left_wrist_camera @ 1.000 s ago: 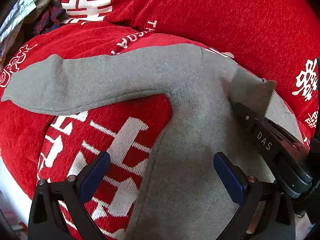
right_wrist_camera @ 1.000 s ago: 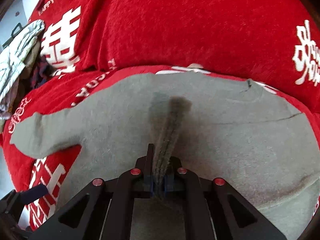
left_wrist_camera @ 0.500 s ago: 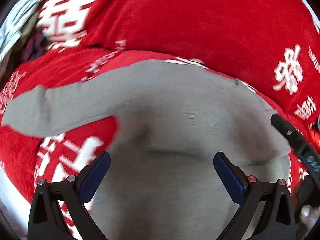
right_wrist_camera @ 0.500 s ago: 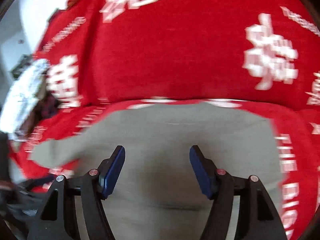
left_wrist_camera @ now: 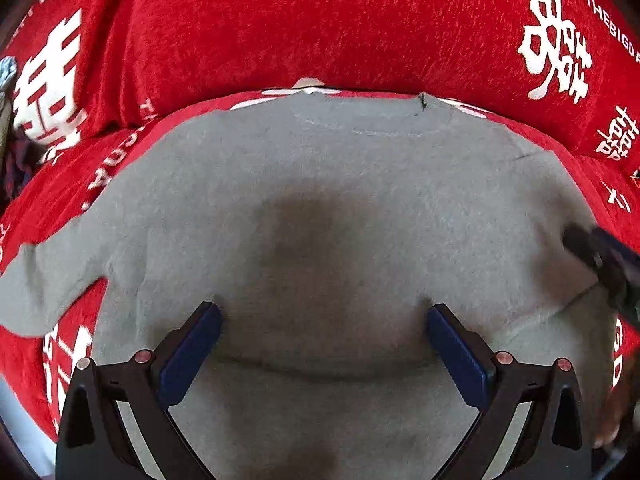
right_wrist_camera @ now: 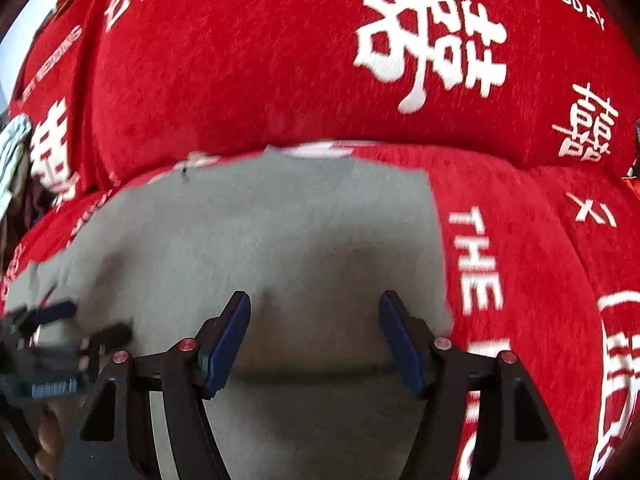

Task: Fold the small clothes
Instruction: 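Lay the sleeve flat across the chest and open the right gripper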

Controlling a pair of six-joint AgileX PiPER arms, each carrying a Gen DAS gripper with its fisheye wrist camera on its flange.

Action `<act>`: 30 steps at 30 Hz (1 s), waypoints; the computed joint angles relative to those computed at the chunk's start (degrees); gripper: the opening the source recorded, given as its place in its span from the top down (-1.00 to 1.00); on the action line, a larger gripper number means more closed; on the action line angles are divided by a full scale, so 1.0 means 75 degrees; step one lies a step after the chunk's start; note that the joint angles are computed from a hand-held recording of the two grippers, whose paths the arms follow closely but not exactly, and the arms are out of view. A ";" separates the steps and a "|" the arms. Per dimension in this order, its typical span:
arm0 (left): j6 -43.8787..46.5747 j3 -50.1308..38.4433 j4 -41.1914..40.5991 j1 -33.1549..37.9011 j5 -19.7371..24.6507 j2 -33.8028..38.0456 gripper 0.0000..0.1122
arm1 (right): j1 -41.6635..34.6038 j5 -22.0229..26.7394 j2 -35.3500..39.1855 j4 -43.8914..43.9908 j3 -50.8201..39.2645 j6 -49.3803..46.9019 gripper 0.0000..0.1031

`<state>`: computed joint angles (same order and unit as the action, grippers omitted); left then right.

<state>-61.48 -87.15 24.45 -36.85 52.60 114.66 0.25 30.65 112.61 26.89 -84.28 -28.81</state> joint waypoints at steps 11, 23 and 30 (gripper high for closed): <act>-0.0201 -0.0503 -0.0069 0.0339 0.0070 0.0409 -0.84 | 0.0687 0.1857 0.1823 -0.2639 -0.3366 0.2595 -0.65; -0.1575 0.1739 0.0666 -0.0808 -0.0443 -0.0972 -0.84 | 0.1277 -0.1820 -0.1743 -0.2798 0.3185 0.2322 -0.66; -0.2897 0.3810 0.1339 -0.2169 -0.0711 -0.2235 -0.84 | 0.0565 -0.2621 -0.3917 0.1309 0.6281 -0.2986 -0.68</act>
